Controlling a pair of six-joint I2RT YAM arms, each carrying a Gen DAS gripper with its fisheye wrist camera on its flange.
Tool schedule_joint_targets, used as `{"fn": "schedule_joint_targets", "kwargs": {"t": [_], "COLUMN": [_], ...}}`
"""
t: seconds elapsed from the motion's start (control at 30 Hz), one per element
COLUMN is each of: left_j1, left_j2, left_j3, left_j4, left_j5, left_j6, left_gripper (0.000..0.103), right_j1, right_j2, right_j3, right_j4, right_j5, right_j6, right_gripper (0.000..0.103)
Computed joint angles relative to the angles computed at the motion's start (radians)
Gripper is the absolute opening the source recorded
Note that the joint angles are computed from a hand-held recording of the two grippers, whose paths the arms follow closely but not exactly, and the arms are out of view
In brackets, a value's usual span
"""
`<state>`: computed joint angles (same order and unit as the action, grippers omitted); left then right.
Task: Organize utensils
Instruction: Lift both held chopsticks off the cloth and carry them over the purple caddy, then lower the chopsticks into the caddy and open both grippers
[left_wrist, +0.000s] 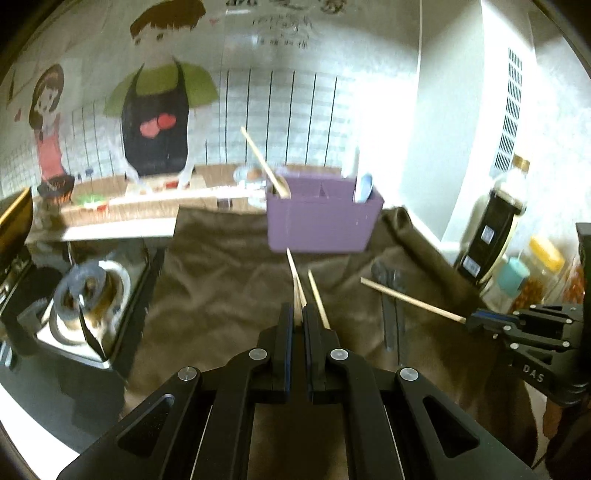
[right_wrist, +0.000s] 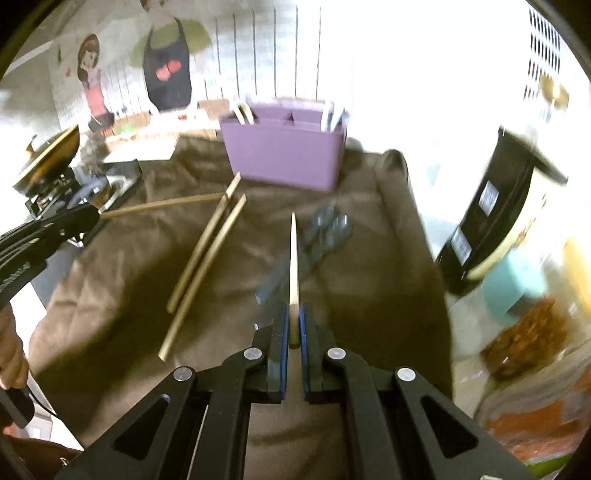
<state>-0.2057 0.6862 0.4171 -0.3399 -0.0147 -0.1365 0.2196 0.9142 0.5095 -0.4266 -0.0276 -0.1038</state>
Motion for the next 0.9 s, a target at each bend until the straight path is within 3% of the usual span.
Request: {"fn": "schedule_joint_targets", "kwargs": {"t": [0.17,0.33,0.5,0.7,0.9], "left_j1": [0.076,0.155,0.225,0.251,0.268], "left_j2": [0.078,0.231,0.388,0.519,0.626], "left_j3": [0.123,0.327,0.63,0.883,0.988], "left_j4": [0.01,-0.002,-0.073,-0.054,-0.004], "left_j5": [0.078,0.203,0.314,0.342,0.382], "left_j6": [0.046,0.085,0.099,0.089,0.061], "left_gripper": [0.005,0.005,0.005,0.005,0.005], "right_j1": [0.036,0.068,0.061,0.034,0.013], "right_j2": [0.033,0.164,0.306,0.489,0.591], "right_j3": [0.149,0.366,0.726,1.185,1.393], "right_j4": [-0.031,-0.031,-0.182,-0.438,-0.613], "right_j5": [0.02,0.062,0.03,-0.066,-0.077], "right_j6": [0.018,0.006,-0.032,-0.054,-0.079], "right_gripper": [0.005,0.005,0.005,0.005,0.005]}}
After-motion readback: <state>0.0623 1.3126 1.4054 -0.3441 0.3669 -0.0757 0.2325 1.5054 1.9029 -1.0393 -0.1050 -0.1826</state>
